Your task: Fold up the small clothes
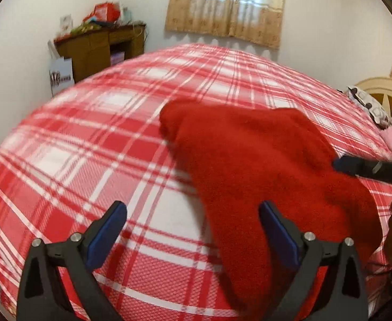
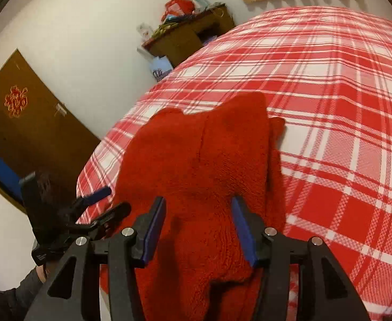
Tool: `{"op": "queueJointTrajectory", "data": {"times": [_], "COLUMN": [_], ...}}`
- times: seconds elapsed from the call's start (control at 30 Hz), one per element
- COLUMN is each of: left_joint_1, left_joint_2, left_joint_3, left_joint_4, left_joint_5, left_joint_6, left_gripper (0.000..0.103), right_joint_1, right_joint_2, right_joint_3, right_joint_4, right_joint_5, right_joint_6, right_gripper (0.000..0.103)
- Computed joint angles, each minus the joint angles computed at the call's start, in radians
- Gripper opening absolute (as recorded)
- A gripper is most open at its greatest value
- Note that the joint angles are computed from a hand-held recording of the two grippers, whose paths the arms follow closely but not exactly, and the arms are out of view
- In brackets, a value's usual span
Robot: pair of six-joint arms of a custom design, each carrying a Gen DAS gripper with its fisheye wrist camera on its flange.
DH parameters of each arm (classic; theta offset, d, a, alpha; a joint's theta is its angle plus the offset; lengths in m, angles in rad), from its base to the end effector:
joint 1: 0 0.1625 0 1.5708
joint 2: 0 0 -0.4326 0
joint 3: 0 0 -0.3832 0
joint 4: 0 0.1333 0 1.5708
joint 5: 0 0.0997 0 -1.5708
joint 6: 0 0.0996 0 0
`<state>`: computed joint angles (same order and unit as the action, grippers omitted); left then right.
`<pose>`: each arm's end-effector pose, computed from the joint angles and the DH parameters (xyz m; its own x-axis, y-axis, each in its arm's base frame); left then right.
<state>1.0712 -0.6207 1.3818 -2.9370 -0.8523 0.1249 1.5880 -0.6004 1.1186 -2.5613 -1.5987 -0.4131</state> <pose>-0.1867 -0.7571 0.1448 -0.7845 0.1217 -0.6080 0.4956 0.7123 -0.4970 0.1447 -0.8215 0.1738 -0.9094 -0.3616 0.2054 -0.4154 0.8137 -0.4067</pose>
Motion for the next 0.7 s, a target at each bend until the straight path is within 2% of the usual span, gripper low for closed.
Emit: {"op": "queueJointTrajectory", "data": {"times": [0.13,0.2,0.27,0.33,0.5,0.7], "left_joint_1": [0.022,0.017,-0.001,-0.024,-0.076,-0.107], "left_joint_2": [-0.004,-0.019,-0.036,-0.047,-0.07,-0.082], "left_joint_3": [0.003,0.018,0.041,0.067,0.104,0.12], "left_joint_4": [0.004,0.018,0.012,-0.034,-0.144,-0.246], "left_joint_5": [-0.063,-0.065,-0.044,-0.024,0.009,-0.013], "left_joint_6": [-0.031,-0.062,-0.066,-0.027,0.052,0.145], "left_gripper": [0.103,0.103,0.103,0.103,0.103,0.103], "right_joint_1": [0.004,0.018,0.034,0.059,0.105,0.132], "right_joint_2": [-0.021,-0.047,-0.092,-0.13,-0.178,-0.212], "right_joint_3": [0.031,0.075,0.161,0.258,0.407,0.466], "right_joint_4": [-0.026,-0.067,-0.161,-0.321,-0.616,-0.744], "right_joint_5": [-0.043,-0.077,-0.105,-0.172,-0.255,-0.245], "right_joint_6": [0.021,0.021,-0.006,-0.041,-0.094,-0.131], "right_gripper": [0.053,0.053,0.059,0.061,0.069,0.075]}}
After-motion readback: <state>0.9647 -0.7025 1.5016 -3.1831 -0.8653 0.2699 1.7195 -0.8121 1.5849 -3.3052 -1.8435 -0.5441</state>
